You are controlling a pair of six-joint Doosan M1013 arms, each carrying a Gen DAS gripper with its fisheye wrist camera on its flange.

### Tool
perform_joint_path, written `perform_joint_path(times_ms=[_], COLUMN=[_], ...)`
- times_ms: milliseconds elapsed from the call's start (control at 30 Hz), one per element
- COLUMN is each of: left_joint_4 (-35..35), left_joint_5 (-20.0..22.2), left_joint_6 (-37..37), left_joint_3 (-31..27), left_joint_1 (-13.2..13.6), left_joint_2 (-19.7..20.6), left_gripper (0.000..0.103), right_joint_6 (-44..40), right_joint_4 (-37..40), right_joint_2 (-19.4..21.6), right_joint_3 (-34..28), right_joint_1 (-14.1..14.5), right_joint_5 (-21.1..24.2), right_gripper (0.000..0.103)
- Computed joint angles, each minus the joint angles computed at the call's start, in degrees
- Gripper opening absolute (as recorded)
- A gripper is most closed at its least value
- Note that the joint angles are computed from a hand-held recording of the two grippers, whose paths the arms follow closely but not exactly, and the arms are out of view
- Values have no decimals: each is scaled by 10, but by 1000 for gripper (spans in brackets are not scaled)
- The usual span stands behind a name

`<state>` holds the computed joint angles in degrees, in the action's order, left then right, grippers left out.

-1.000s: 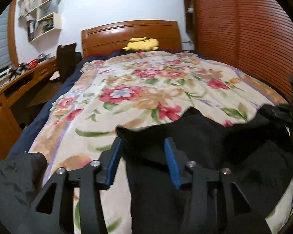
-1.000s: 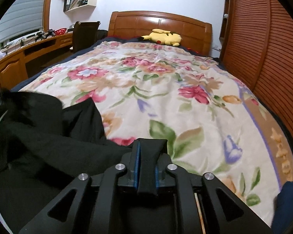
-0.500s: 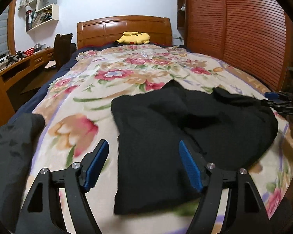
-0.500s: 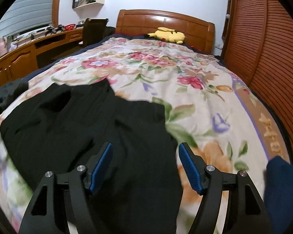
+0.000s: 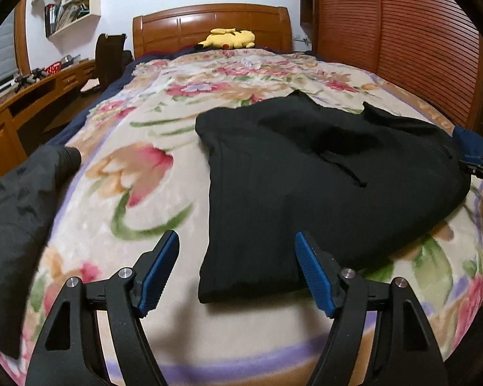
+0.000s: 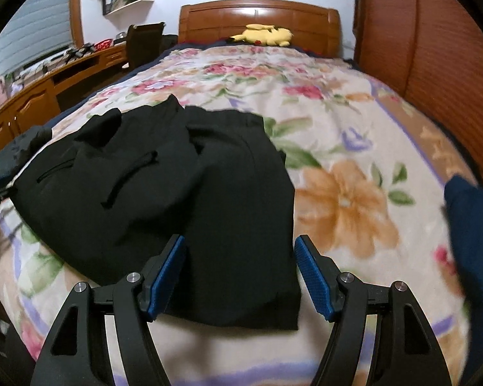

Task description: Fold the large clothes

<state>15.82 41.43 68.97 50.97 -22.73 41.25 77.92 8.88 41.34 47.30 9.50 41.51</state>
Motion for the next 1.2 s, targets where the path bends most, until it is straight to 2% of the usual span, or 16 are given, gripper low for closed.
perform_joint_path(times_ms=[200,300,433,500,533,567,600,633,667,733,833,900,1200], left_joint_4=[-16,-23,-41,-69,-106,-113,-95,-81,-80,-93,-61,-34,-2], left_joint_5=[10,7,15,22,20,25,28,32,34,33,28,18,-40], left_joint_6=[7,8,16,34,56,57,45,40,42,56,45,31,6], left_joint_3=[-3,2,-1,-6,-6,-8,-8,-9,-10,-8,-1,9,103], left_joint_1=[2,2,4,7,11,11,9,7,6,7,1,-5,-19], left_joint_2=[5,4,6,7,6,7,6,6,6,4,-5,-15,-82], left_gripper=[75,75,75,65,53,46,40,27,22,16,12,11,10], right_joint_6=[12,8,-8,-15,-25,-36,-47,-63,-69,-77,-83,-79,-147], right_joint_4=[25,24,63,80,93,102,110,123,122,118,101,74,148], right_joint_2=[-7,-5,2,5,6,7,6,6,4,1,-13,-26,-85], right_joint_3=[27,26,20,15,14,14,16,17,20,27,49,66,156], right_joint_1=[-1,0,-7,-10,-12,-13,-13,-14,-13,-12,-8,-3,-11], right_joint_5=[-24,-13,1,5,6,6,3,3,1,-8,-32,-54,-96], right_gripper=[72,72,72,70,65,61,49,38,35,21,11,9,7])
